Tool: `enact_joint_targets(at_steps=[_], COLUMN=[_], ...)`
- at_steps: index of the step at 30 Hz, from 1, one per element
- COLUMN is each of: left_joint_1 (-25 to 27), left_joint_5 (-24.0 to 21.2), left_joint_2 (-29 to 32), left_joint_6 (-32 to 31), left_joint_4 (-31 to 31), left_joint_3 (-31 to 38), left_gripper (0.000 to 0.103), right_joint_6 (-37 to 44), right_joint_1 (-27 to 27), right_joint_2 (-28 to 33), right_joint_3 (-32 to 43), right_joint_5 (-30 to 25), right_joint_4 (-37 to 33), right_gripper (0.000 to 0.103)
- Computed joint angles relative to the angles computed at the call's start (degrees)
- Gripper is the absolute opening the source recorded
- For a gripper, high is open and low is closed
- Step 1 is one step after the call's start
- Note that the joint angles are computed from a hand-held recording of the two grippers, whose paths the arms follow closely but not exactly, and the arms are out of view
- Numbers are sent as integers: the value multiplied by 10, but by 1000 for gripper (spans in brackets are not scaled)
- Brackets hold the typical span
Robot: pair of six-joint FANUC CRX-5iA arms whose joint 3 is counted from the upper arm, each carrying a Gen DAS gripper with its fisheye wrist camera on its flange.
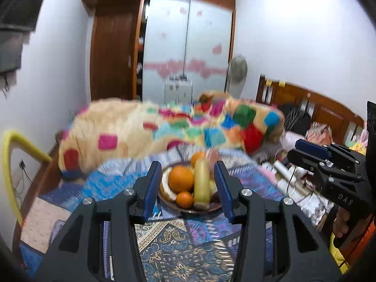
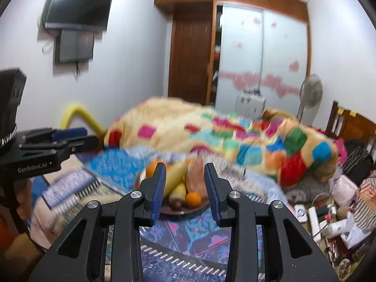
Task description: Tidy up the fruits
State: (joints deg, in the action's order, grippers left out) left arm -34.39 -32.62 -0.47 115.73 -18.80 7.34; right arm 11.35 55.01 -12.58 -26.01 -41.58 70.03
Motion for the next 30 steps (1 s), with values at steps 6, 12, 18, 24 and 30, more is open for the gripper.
enact_joint_targets(at_steps=[6,12,18,24,30], left_joint_1=[-117,-206,-266,-293,-309], left_joint_5=[-68,-124,-172,-200,-212], left_joint_2=[-47,-77,-85,-86,-86], left_joint_6=[170,288,358,381,388], left_joint_4=[-238,-374,-459,-489,-500], left_joint_3=[25,19,11,4,1], left_gripper=[62,76,94,98,100], right_joint_6=[-96,-183,-223,-243,-252], right_joint_1=[50,84,108,126,137], right_joint_2=[-58,-86,-79,-84,-90], right_joint_3=[-35,-68,-83,-95,-104], right_joint_5=[-48,-91,-138,-163,-172], right_joint_4=[103,198,247,250,241], right_gripper=[33,58,85,99,100])
